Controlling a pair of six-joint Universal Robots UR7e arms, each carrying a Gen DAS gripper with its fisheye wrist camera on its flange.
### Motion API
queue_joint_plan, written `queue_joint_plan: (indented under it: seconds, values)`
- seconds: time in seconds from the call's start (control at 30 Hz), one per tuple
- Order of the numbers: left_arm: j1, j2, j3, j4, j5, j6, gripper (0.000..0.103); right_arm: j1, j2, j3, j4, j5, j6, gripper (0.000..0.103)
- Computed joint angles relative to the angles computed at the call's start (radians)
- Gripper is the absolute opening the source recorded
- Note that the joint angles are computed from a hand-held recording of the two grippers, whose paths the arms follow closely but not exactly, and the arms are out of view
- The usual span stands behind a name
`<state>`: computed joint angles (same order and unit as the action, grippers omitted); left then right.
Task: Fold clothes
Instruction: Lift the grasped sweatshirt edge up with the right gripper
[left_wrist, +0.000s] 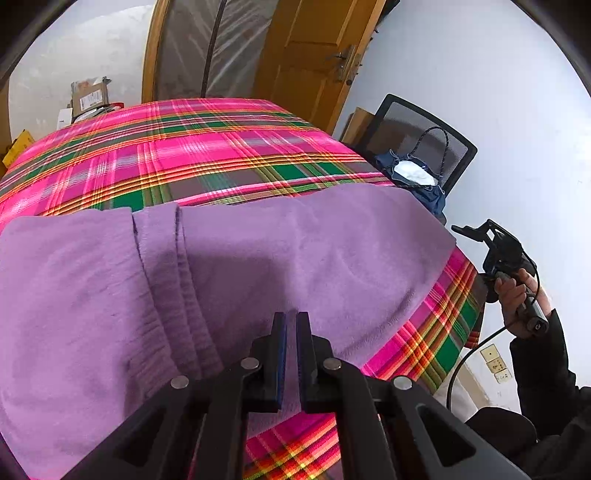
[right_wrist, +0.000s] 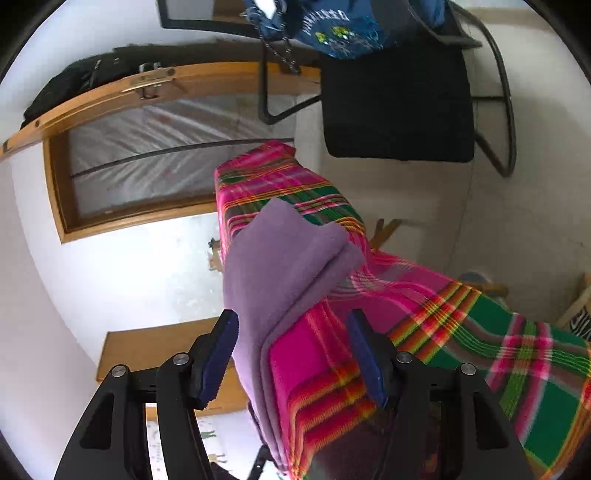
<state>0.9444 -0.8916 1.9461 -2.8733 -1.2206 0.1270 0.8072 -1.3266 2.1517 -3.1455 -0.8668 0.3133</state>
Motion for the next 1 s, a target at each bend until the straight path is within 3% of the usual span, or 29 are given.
queue_joint_plan:
  seconds: [0.27,0.57,0.67,0.8,0.93,1.0]
  values:
    - [0.009,0.017,-0.02,0.017,0.002,-0.012,0.004,-0.011,0.067,-0.068,-0.024,0.064,0.134,0.063]
    - [0.01,0.024,-0.024,0.015,-0.001,-0.017,0.004,-0.009,0.107,-0.072,-0.225,0.068,0.244,0.062]
    - [0.01,0.025,-0.023,0.013,-0.002,-0.017,0.004,0.008,0.098,-0.078,-0.187,0.021,0.218,0.052]
    - [0.01,0.023,-0.021,0.01,-0.003,-0.017,0.004,0.028,0.091,-0.088,-0.151,-0.047,0.203,0.029]
    - [0.01,0.02,-0.016,0.004,-0.008,-0.014,0.004,0.037,0.08,-0.085,-0.15,-0.079,0.178,0.012]
    - [0.01,0.019,-0.014,0.0,-0.011,-0.012,0.004,0.04,0.075,-0.082,-0.167,-0.082,0.168,0.01]
